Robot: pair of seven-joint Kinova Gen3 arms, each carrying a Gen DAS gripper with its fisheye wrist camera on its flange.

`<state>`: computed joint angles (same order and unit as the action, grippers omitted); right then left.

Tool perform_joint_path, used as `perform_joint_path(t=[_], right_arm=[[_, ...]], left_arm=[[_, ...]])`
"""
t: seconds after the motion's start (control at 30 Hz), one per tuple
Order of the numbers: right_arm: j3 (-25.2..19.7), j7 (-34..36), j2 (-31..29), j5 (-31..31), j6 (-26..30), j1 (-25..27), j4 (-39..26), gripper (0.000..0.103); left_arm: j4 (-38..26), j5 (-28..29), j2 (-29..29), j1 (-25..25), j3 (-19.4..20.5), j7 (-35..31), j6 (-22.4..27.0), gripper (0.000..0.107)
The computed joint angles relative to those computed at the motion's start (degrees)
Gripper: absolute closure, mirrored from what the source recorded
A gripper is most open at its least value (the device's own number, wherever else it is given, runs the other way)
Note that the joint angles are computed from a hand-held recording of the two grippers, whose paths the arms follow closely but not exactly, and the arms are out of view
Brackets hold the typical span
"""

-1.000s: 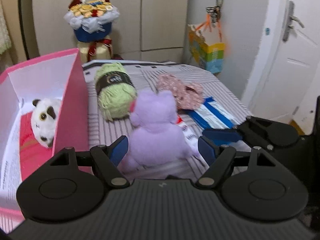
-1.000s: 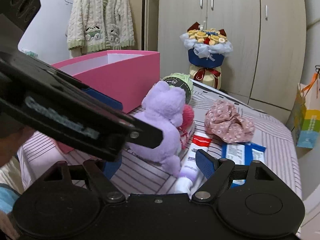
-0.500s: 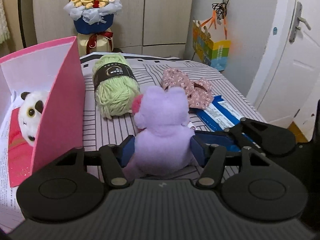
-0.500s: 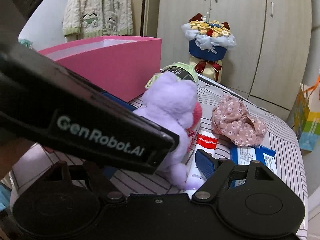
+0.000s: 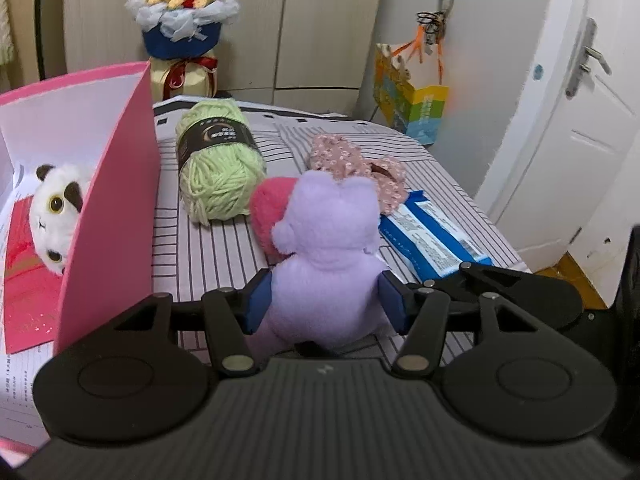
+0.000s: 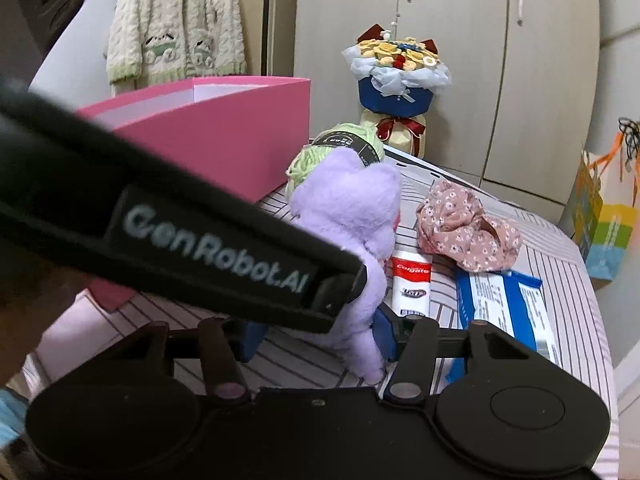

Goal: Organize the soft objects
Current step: 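Grasp the lilac plush bunny with the left gripper and lift it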

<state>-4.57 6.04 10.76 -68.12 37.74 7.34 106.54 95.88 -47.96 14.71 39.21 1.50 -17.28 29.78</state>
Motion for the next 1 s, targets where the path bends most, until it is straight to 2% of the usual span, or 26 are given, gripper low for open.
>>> perform_joint_path(t=[0.07, 0.2, 0.37, 0.5, 0.67, 0.8, 0.9, 1.0], right_arm=[[0.6, -2.0, -1.2, 1.2, 0.9, 0.2, 0.4, 0.044], [1.8, -1.7, -3.6, 0.5, 3.1, 0.7, 2.3, 0.044], [3.8, -3.2, -5.3, 2.1, 5.1, 0.2, 2.8, 0.044], [4.7, -6.7, -6.7, 5.1, 6.0, -0.5, 3.1, 0.044], [4.6, -11.7, -8.6, 11.4, 4.2, -2.9, 2.9, 0.043], [5.3, -13.1, -11.2, 14.6, 3.9, -4.6, 3.8, 0.043], [6.2, -13.0, -13.1, 16.8, 4.7, -5.9, 3.7, 0.043], [7.3, -13.9, -14.8, 20.6, 7.9, -6.9, 2.8, 0.043]], left_arm=[[0.9, 0.1, -0.9, 0.0, 0.4, -0.3, -0.5, 0.051], [3.1, -1.5, -3.0, 0.7, 1.1, 1.2, -1.2, 0.051], [4.3, -5.1, -4.3, 1.9, 3.3, 4.4, 1.6, 0.051], [5.0, -5.2, -5.3, 1.7, 5.8, 4.7, 3.7, 0.051], [5.6, 1.9, -7.2, -1.1, 8.3, -0.1, 3.4, 0.051], [6.7, 4.3, -9.2, -1.9, 9.5, -0.7, 3.6, 0.051], [8.0, 6.2, -11.3, -3.1, 10.6, -1.5, 3.0, 0.051], [8.7, 11.3, -13.1, -5.1, 12.0, -5.6, 3.2, 0.051]])
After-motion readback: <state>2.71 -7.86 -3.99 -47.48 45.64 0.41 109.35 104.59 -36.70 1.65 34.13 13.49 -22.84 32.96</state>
